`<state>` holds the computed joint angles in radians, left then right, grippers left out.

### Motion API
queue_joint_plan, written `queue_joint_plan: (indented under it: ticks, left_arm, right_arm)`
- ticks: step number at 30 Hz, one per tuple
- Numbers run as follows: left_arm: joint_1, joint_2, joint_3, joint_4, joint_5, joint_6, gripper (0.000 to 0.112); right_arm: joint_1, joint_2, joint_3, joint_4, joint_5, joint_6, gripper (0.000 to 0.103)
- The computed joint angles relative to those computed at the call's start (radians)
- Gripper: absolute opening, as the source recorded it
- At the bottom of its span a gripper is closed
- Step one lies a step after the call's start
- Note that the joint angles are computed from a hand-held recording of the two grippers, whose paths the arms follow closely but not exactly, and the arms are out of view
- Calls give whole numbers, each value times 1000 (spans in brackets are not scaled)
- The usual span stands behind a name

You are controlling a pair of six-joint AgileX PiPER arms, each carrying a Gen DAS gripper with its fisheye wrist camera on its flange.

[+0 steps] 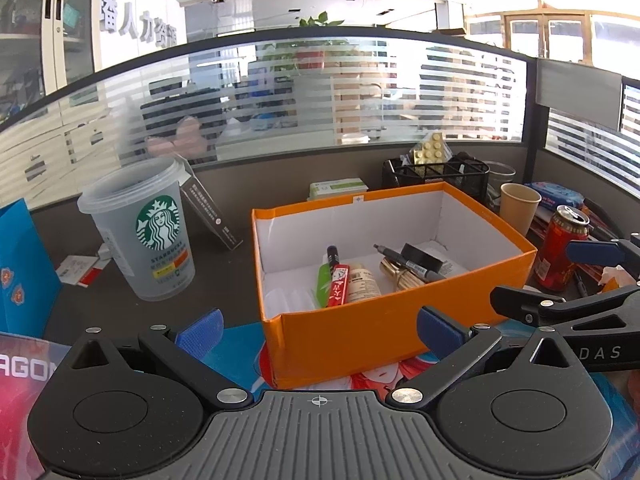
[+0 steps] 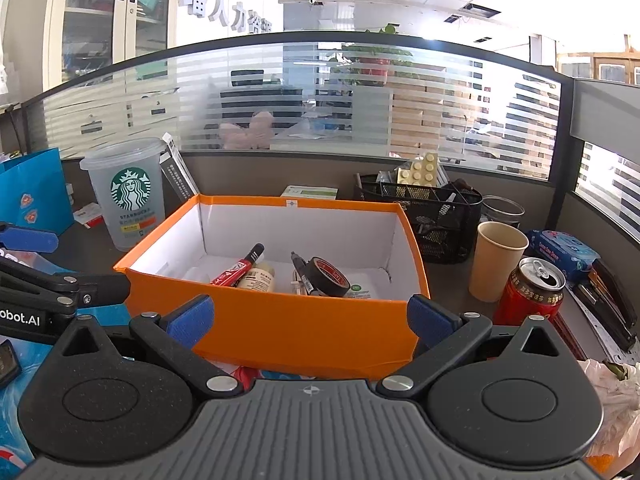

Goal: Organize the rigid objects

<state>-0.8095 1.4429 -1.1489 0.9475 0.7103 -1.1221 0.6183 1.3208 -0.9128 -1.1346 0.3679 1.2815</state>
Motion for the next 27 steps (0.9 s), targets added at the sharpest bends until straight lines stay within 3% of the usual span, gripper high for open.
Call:
queue_joint_plan:
  ticks: [10,15,19,27]
  left_arm:
    - [-8,-6,8,-23,-4,-9,103]
    - [-112,-25,106,290,95,-342,103]
    - [-83,-50,103,233,32,-287,103]
    - [-63,-51,105,193,-7,-248,103]
  right_arm:
    - [4,-1,11,10,4,-11,103]
    - [0,5,11,18,1,-23,103]
    - [-6,7,7,45,-5,-53,103]
    - [-6,10,8,49,-12,-55,103]
